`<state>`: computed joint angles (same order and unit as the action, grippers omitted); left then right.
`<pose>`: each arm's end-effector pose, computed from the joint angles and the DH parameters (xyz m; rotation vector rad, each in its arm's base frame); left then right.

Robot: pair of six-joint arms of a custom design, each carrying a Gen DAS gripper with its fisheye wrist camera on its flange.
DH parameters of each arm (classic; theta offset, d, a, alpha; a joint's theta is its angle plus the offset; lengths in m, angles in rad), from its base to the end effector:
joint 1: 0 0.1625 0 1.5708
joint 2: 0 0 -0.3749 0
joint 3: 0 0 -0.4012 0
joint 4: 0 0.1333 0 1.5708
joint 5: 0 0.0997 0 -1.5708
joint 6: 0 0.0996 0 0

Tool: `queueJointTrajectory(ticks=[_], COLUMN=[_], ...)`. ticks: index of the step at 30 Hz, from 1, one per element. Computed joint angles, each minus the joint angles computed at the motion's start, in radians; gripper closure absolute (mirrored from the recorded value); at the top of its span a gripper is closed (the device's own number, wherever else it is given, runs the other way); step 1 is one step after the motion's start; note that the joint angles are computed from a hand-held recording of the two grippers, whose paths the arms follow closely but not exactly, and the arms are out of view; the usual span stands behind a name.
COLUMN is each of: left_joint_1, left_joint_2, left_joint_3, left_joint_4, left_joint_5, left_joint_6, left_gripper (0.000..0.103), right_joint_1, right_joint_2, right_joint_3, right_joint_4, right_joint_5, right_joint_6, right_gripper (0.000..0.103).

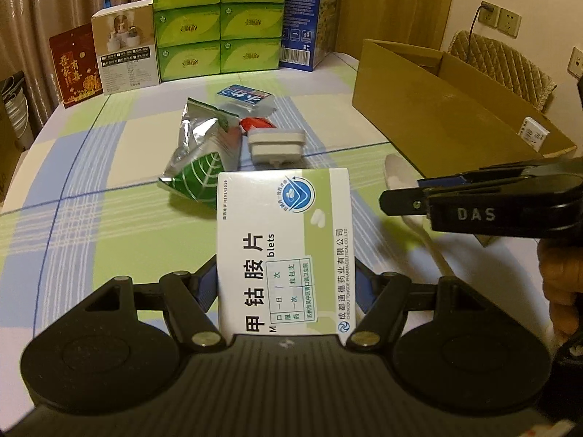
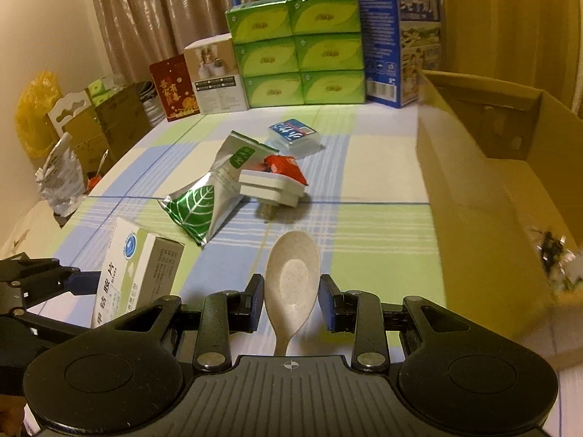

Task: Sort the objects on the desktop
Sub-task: 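Lift the medicine box and spoon and carry both over the cardboard box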

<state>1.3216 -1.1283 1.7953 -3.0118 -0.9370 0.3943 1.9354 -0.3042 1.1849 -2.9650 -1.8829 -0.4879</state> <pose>0.0376 -0.6319 0.2654 0.4394 2.2988 -0.8878 0.3621 -0.6608 -0.0682 1.0229 -2.5245 0.6868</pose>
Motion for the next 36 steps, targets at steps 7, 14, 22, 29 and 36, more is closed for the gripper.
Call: queueJointTrajectory(ticks=[7, 14, 22, 29, 36], left_joint_1=[-0.023, -0.039, -0.069, -0.112, -0.167], left_joint_2=[-0.013, -0.024, -0.039, -0.057, -0.066], left_joint_3=[0.042, 0.064, 0.081, 0.092, 0.093], left_joint_4=[-0.021, -0.037, -0.049, -0.052, -0.059], left_joint_5=[0.010, 0.019, 0.036, 0.054, 0.052], left_joint_6=[-0.033, -0.057, -0.096, -0.128, -0.134], left_gripper=[0.036, 0.036, 0.036, 0.036, 0.036], right_joint_1=[-0.005, -0.007, 0.013, 0.034, 0.043], right_joint_2=[-0.055, -0.085, -0.117, -0.174, -0.241], right_joint_3=[0.089, 0.136, 0.170, 0.206, 0.224], right_joint_4=[-0.065, -0.097, -0.120, -0.176, -0.207], right_joint_5=[-0.006, -0.004, 0.000, -0.005, -0.036], right_joint_6=[0.010, 0.014, 0.011, -0.001, -0.017], right_gripper=[0.074, 0.074, 0.074, 0.074, 0.074])
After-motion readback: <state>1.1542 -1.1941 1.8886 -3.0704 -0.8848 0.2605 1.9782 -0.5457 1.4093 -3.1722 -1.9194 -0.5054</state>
